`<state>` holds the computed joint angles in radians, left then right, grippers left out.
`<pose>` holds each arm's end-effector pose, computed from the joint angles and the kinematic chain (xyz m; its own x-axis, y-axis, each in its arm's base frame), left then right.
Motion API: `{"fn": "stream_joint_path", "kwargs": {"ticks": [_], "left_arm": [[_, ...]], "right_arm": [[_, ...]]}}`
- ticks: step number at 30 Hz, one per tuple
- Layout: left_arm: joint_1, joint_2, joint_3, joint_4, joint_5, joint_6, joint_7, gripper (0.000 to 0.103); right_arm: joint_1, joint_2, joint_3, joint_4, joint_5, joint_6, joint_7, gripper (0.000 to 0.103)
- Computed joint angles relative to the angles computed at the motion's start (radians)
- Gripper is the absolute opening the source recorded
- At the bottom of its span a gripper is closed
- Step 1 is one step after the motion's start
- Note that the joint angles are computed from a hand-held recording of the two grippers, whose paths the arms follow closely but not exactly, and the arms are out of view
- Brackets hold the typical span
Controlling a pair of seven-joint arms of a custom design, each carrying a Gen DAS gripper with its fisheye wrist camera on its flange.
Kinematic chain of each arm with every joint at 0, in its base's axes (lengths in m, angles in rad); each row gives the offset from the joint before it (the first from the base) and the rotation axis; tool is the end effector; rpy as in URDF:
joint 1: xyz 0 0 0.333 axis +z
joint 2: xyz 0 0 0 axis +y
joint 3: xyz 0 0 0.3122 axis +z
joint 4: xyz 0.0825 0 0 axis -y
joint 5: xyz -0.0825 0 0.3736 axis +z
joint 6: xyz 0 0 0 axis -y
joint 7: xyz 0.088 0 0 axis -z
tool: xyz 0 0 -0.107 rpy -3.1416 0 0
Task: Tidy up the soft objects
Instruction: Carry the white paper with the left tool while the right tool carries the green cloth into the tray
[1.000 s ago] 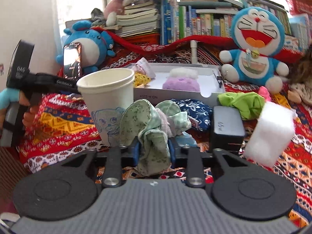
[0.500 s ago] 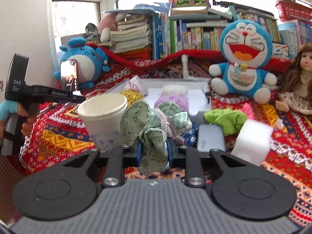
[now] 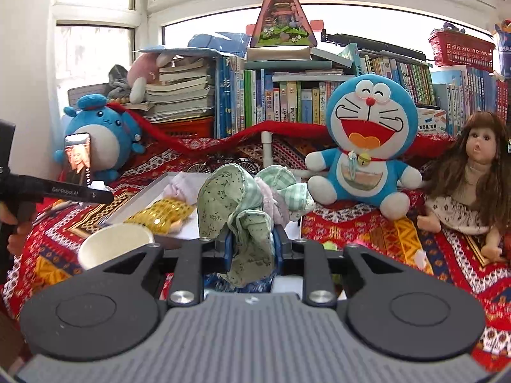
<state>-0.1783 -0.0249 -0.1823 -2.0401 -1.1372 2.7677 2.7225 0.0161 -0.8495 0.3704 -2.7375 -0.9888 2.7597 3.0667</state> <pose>0.5507 -0.1670 0.5206 -0.6098 -0.7782 0.1501 -0.5079 0.2383 -0.8278 0.3053 0.1744 0.5148 -0.2572 -0.9646 -0.0583 -0.3816 0.1569 -0.9109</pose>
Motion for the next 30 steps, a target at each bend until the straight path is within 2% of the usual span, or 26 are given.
{"fn": "stream_joint_path", "kwargs": {"ticks": [6,11,21,30], "left_arm": [[-0.005,0.048,-0.015,0.104,0.1,-0.134,-0.081,0.037],[-0.015,0.122,-0.04,0.213,0.234,-0.217,-0.219,0.037],[-0.039,0.262,-0.076,0.364,0.482,-0.277,-0.425,0.037],[-0.041,0.341,-0.09,0.46,0.613,-0.373,-0.511,0.037]], "right_arm": [[-0.039,0.099,-0.059,0.071,-0.009,0.046,-0.079,0.03],[-0.04,0.201,-0.081,0.155,0.01,-0.002,-0.182,0.03],[0.022,0.374,-0.153,0.27,0.038,-0.098,-0.337,0.03],[0.086,0.477,-0.213,0.33,0.101,-0.147,-0.443,0.03]]}}
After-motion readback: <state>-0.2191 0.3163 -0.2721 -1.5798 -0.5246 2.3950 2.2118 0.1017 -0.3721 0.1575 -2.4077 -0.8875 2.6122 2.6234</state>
